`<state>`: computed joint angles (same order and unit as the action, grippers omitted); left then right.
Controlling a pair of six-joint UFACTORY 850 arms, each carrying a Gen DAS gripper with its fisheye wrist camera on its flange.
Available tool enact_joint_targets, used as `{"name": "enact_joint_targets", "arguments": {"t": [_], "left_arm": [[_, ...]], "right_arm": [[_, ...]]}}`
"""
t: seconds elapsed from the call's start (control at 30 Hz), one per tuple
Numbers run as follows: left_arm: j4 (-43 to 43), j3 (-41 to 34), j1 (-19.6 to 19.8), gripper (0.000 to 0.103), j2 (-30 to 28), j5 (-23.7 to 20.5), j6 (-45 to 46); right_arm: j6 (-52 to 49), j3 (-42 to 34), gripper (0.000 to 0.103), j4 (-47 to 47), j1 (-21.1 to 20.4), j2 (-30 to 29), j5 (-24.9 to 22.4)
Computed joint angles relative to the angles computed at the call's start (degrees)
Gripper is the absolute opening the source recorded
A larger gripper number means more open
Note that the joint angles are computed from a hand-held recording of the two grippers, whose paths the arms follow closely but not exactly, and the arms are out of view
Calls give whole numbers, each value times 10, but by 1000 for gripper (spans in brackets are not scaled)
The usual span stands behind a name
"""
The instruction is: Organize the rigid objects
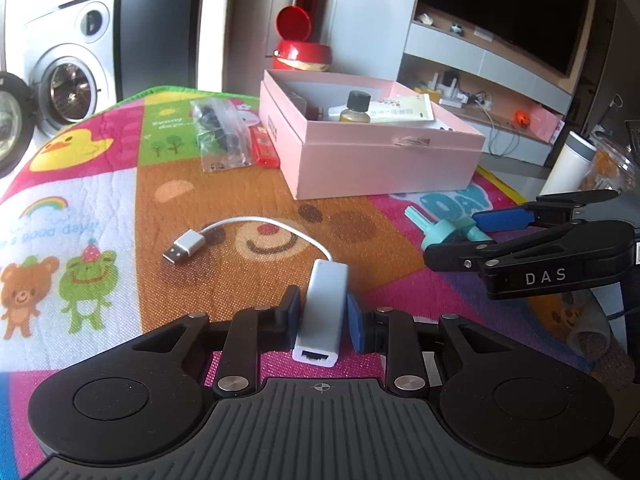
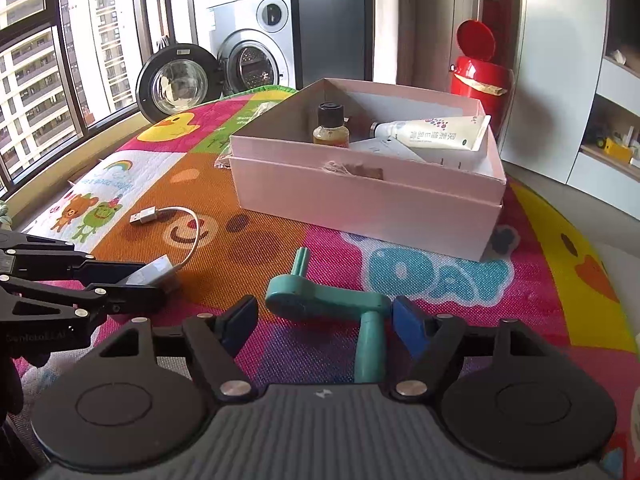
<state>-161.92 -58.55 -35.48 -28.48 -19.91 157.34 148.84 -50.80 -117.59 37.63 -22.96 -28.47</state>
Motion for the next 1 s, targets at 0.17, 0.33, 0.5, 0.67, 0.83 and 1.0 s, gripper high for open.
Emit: {"name": "enact_joint_targets", "arguments": {"t": [0.17, 0.33, 0.5, 0.67, 0.83, 1.0], "left_arm": [[-20, -2, -3, 29, -2, 1, 16], [-29, -11, -5, 29, -7, 6, 28], [-29, -21, -5, 29, -13, 10, 27], [-40, -10, -4, 25, -11, -11, 41], [-12, 2, 0, 25, -5, -25, 24], [-2, 13, 7, 25, 2, -32, 14]], "right_arm": [[-8, -16, 77, 21, 4, -15, -9], [-22, -7, 71, 30, 9, -11, -26], [-13, 4, 71, 22, 17, -9, -47], [0, 8, 71, 14, 18, -9, -52], [-8, 8, 71, 20, 19, -8, -51], [-90, -1, 71, 47, 27, 10, -56]]}}
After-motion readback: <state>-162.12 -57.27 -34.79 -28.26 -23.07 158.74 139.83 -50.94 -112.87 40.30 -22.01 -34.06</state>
